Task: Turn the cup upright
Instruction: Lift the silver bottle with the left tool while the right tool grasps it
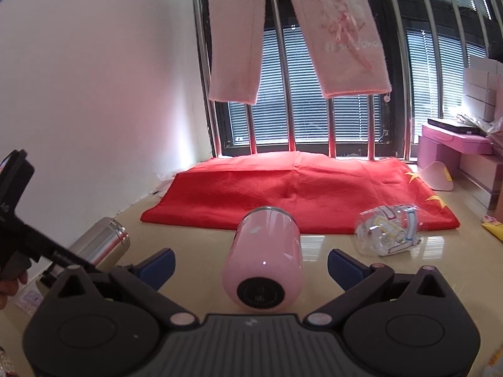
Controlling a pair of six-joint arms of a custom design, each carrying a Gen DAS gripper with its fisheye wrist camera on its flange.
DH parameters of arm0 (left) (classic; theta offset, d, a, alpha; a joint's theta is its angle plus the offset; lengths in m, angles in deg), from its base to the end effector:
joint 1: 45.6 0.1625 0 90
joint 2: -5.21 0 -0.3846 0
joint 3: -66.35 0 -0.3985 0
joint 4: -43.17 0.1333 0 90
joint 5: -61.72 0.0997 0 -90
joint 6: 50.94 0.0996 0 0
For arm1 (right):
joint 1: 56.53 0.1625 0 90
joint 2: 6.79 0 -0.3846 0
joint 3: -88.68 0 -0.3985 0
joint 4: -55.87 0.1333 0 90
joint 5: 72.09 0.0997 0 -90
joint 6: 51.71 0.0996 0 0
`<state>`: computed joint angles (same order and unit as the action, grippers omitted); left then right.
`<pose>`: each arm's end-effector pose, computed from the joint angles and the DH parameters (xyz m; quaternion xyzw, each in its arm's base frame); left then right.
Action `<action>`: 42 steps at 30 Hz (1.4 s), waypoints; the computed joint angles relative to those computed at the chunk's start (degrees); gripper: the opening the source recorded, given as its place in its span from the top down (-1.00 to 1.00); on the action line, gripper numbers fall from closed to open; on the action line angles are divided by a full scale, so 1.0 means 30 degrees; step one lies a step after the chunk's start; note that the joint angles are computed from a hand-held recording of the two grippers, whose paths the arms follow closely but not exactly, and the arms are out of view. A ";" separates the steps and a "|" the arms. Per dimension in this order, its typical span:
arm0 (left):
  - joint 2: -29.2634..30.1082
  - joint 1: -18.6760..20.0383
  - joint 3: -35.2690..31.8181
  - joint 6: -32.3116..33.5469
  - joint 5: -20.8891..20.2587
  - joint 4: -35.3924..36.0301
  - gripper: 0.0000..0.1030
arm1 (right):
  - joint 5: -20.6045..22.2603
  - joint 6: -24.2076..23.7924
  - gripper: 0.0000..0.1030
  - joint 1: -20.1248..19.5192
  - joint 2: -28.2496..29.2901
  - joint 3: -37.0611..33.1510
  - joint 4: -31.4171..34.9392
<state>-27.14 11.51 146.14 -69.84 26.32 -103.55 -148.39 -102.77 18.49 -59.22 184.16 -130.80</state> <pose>-0.2012 -0.7061 0.0339 0.0710 0.8836 -0.2643 0.3799 -0.0198 -0.6808 0.2182 0.3256 -0.8259 0.4335 0.1548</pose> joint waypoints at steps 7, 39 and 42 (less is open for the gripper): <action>-0.0387 -0.1668 0.2326 0.1191 -0.1265 0.0033 -0.29 | 0.0514 0.0052 -1.00 -0.0720 -0.1909 0.2391 -0.0967; -0.0232 -0.3753 0.5465 0.4620 -0.1457 -0.6021 -1.00 | 0.0511 -0.0342 -1.00 -0.1818 -0.5238 0.6050 -0.2375; -0.1301 -0.4046 0.7098 0.4306 -0.0360 -0.7527 -1.00 | 0.0066 -0.0673 -1.00 -0.1419 -0.5116 0.6008 -0.2089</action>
<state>-31.04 -0.63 167.43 -56.92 25.24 -126.13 -148.19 -104.79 14.23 -74.57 202.18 -137.07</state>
